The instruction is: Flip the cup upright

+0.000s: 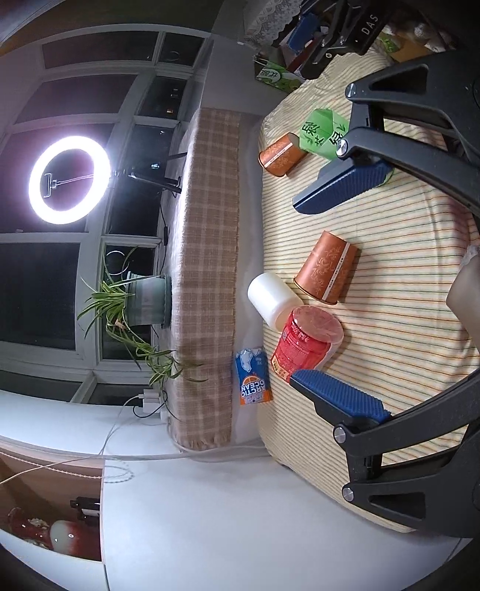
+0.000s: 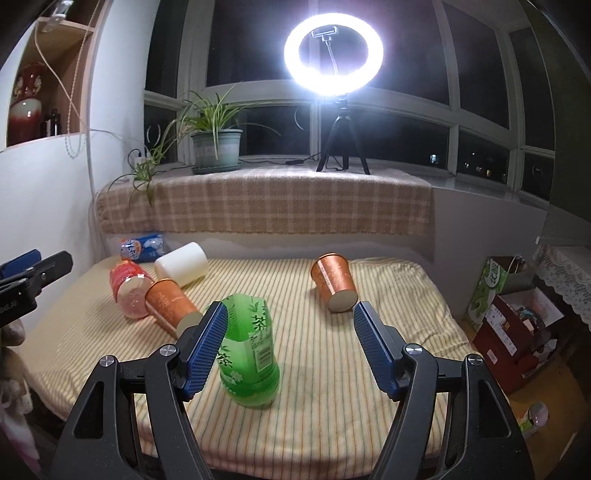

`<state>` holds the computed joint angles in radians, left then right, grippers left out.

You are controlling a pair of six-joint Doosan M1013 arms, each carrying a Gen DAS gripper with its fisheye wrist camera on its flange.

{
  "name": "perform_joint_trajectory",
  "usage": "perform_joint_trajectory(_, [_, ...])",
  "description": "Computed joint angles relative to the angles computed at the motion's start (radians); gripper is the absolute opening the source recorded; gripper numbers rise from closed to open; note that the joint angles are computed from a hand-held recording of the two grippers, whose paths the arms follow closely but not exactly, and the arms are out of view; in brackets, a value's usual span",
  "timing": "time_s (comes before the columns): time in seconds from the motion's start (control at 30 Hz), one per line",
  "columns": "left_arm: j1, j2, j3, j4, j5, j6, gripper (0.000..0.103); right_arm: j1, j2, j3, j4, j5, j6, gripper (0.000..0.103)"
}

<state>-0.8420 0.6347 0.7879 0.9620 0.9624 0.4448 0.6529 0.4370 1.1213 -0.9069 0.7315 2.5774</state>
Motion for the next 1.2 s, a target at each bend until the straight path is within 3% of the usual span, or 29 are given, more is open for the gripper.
perform_joint_trajectory(0.37, [-0.005, -0.003, 0.006, 0.008, 0.005, 0.003, 0.089, 0.011, -0.010, 0.016, -0.088, 0.012, 0.088, 0.080])
perform_joint_trajectory(0.5, [-0.009, -0.009, 0.019, 0.036, 0.003, -0.016, 0.102, 0.010, -0.011, 0.017, -0.097, 0.014, 0.106, 0.080])
perform_joint_trajectory(1.2, [-0.009, -0.009, 0.022, 0.071, 0.026, -0.026, 0.103, 0.009, -0.009, 0.020, -0.103, 0.021, 0.115, 0.080])
